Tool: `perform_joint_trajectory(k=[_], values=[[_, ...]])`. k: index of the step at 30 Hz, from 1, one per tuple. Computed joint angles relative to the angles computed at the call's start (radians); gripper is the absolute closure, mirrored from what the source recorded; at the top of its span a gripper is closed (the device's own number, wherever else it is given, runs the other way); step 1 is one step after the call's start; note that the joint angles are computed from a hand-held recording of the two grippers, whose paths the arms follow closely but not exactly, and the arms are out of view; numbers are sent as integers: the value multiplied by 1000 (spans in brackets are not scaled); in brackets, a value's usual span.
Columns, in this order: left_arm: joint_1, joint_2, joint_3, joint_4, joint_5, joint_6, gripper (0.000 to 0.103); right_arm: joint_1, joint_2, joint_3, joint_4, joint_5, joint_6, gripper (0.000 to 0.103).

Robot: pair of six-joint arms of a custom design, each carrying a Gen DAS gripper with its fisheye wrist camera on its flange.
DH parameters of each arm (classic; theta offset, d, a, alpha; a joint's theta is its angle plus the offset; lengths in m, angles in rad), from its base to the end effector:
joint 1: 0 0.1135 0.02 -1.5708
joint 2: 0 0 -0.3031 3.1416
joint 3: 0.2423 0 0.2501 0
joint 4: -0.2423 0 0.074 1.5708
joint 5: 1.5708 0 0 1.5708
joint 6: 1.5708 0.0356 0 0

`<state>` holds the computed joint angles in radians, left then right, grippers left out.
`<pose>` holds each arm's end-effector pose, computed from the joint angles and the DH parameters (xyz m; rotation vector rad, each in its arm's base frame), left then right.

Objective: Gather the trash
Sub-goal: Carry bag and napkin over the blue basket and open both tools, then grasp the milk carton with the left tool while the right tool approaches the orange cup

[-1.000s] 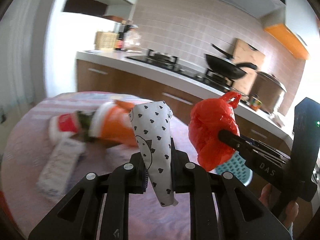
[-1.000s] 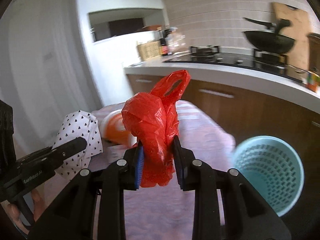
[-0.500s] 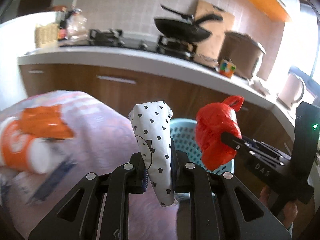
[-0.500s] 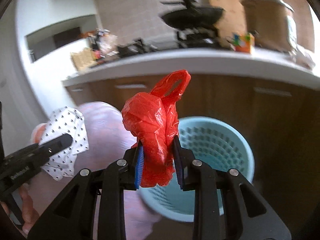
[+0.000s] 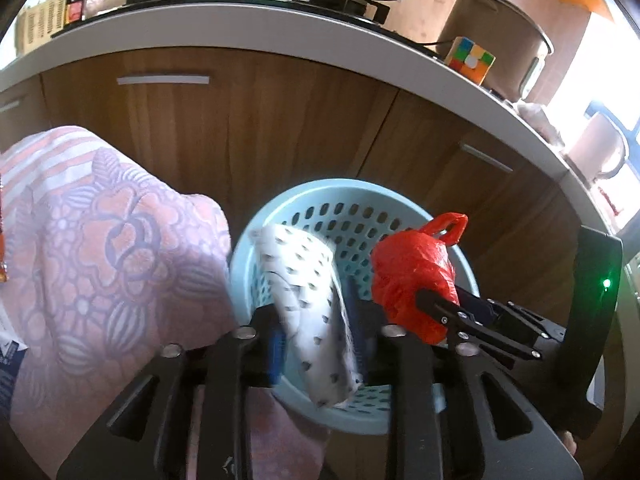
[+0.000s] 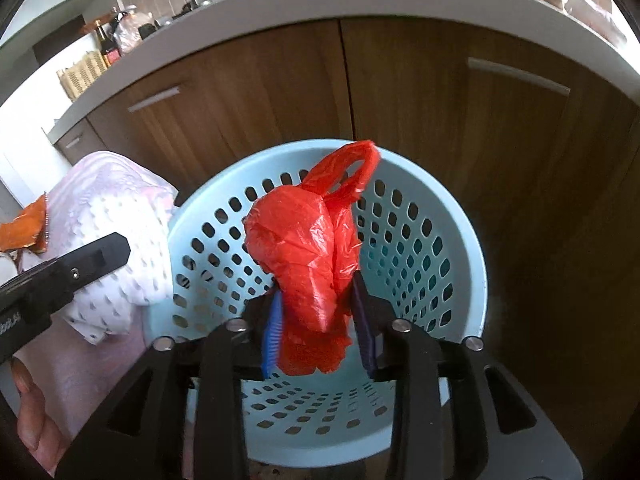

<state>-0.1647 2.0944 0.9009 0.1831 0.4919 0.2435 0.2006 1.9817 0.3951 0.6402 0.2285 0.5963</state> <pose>0.3650 -0.0777 0.0831 0.6843 2.4140 -0.5994 0.2571 0.0441 0.0595 0.5778 2.4144 0.0483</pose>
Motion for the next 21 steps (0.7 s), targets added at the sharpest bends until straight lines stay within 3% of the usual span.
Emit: perform_joint_trajectory(k=[1, 2, 4, 12, 21], values=[[2, -2, -4, 6, -1, -1, 59, -1, 8, 7, -3, -5, 2, 66], [2, -3, -11, 20, -9, -3, 57, -2, 13, 10, -4, -3, 3, 59], [4, -7, -17, 25, -13, 4, 55, 7, 5, 31, -37, 14, 12, 57], [51, -109, -89, 41, 7, 15, 50, 20, -73, -5, -50, 36, 34, 57], [233, -286, -213, 51, 105, 34, 48, 207, -258, 37, -186, 154, 60, 57]])
